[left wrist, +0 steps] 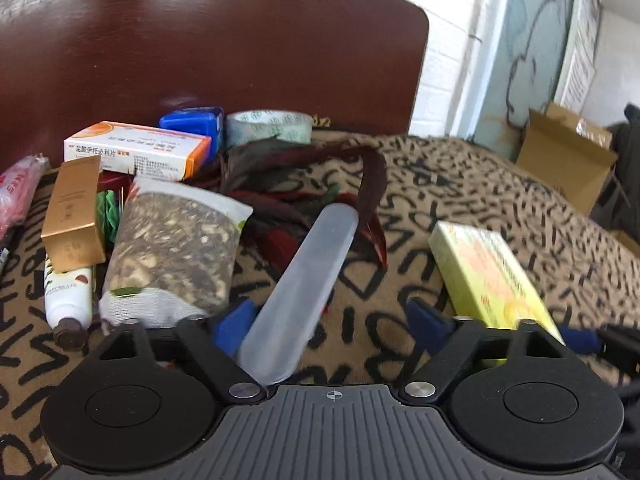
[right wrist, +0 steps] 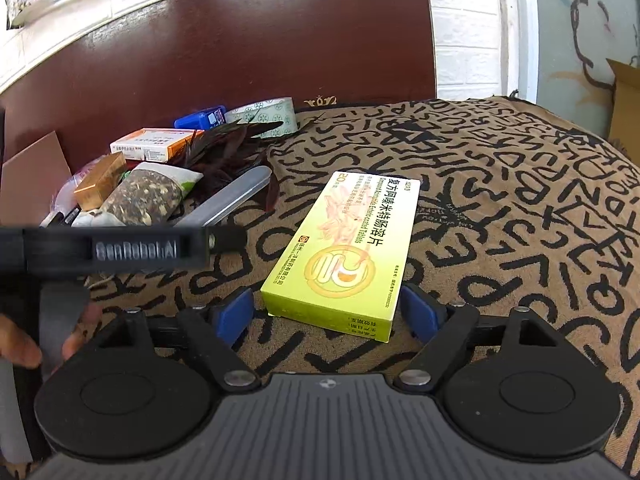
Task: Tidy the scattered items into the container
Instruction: 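Grasp the yellow medicine box with the right gripper while the left gripper grasps the clear plastic case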
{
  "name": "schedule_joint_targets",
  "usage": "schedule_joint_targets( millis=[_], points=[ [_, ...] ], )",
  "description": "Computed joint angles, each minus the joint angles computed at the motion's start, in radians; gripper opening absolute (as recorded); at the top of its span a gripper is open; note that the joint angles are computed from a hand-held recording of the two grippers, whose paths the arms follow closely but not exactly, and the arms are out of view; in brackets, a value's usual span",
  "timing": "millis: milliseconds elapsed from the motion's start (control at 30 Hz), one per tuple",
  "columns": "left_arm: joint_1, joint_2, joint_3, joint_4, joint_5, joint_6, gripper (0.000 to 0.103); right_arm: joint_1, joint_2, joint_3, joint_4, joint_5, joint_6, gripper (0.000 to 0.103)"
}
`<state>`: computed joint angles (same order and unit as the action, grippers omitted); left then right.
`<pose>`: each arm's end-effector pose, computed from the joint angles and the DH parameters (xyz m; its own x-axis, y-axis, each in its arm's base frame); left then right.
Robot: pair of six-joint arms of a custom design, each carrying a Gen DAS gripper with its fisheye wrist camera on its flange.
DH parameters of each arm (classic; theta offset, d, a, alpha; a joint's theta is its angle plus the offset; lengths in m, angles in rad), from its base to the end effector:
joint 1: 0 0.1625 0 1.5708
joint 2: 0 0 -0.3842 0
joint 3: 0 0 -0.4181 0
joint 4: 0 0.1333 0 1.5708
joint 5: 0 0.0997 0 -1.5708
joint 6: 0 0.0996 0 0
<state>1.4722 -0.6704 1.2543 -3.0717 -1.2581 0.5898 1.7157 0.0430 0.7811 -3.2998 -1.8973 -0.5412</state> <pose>0.0858 -0.7981 0.1922 -0.7736 0.2125 -0.5970 0.5898 0.5861 -0.5556 0.2163 -0.7805 -0.1408 -0.7886 -0.2182 0.5749 -0.5780 0.5820 -0.5719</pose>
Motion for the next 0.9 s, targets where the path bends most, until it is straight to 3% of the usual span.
schedule_joint_targets(
  millis=[67,300,333,433,667,800,900],
  points=[
    [-0.001,-0.004,0.006,-0.014,0.022,-0.009,0.066,0.001,0.006,-0.009,0.000,-0.004,0.001,0.084],
    [0.001,-0.010,0.018,-0.035,0.043,-0.027,0.046,0.008,0.028,-0.041,-0.005,-0.034,-0.011,0.083],
    [-0.001,-0.011,0.024,-0.044,0.053,-0.024,0.036,0.010,0.036,-0.052,-0.007,-0.046,-0.018,0.080],
    [-0.005,-0.029,0.053,-0.054,0.063,-0.043,0.027,0.016,0.055,-0.079,-0.018,-0.074,-0.038,0.076],
    [0.006,-0.128,0.201,-0.067,-0.004,-0.093,0.025,0.027,0.039,-0.037,-0.038,-0.094,-0.055,0.076],
    [0.030,-0.212,0.312,-0.069,-0.083,-0.163,0.025,0.036,-0.053,0.165,-0.093,-0.046,-0.074,0.076],
    [0.034,-0.292,0.428,-0.109,-0.085,-0.181,0.025,0.041,-0.136,0.341,-0.121,0.022,-0.098,0.076]
  ],
)
